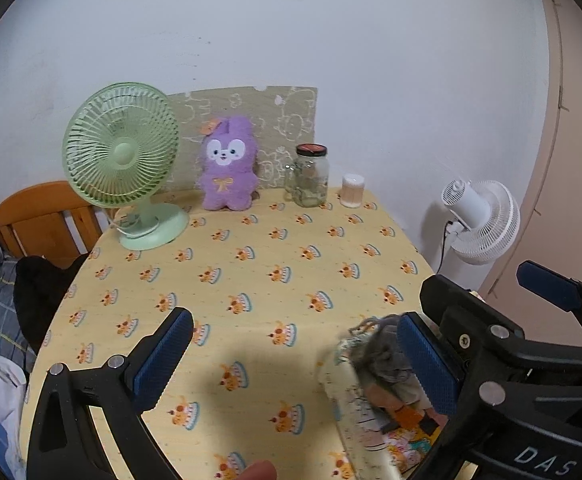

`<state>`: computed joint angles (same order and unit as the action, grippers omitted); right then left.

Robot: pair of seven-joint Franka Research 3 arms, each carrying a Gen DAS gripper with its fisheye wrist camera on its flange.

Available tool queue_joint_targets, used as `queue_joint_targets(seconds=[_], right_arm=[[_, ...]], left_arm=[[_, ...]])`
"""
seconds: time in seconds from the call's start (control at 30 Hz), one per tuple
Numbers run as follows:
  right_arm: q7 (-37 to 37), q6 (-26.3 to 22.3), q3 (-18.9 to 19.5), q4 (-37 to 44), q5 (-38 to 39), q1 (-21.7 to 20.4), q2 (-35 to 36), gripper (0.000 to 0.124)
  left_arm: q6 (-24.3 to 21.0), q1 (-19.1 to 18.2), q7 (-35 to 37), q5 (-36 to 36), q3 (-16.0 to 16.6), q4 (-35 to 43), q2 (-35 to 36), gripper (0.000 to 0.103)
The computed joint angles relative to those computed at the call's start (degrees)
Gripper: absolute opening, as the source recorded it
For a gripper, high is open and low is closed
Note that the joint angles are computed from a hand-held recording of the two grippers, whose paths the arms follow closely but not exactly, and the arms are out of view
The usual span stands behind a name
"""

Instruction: Organize soft objects

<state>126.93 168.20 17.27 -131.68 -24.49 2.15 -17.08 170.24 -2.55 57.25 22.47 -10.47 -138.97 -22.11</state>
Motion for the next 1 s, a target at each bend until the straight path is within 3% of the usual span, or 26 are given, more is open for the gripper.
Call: queue_joint_targets(seconds=[0.27, 0.4, 0.5, 0.77, 1.0], right_arm=[[5.86, 1.44, 4.14, 2.93, -6.74, -1.68, 1.3, 0.101], [9.38, 2.36, 5.25, 4.44, -10.38, -2.11, 2.11, 0.101], [12.49, 2.01, 6.17, 5.6, -14.18, -2.66, 2.35, 0.101], [26.17, 4.41, 9.35, 7.06, -27.86, -6.16, 1.64, 0.103], [30.71, 4.52, 7.19, 8.71, -33.29, -3.12, 3.39, 0.103]], left_arm=[[1.39, 2.5, -0.37, 0.32, 1.52, -2.45, -3.45, 0.103], [2.78, 5.27, -1.28, 1.66, 0.49, -3.03, -4.65, 0.103], [4.87, 9.27, -3.64, 4.06, -2.01, -3.66, -5.74, 0.103], [8.12, 8.35, -2.16, 2.92, 0.83, -5.38, -6.76, 0.103], [10.17, 11.32, -2.28, 2.69, -0.82, -6.05, -6.89, 0.103]])
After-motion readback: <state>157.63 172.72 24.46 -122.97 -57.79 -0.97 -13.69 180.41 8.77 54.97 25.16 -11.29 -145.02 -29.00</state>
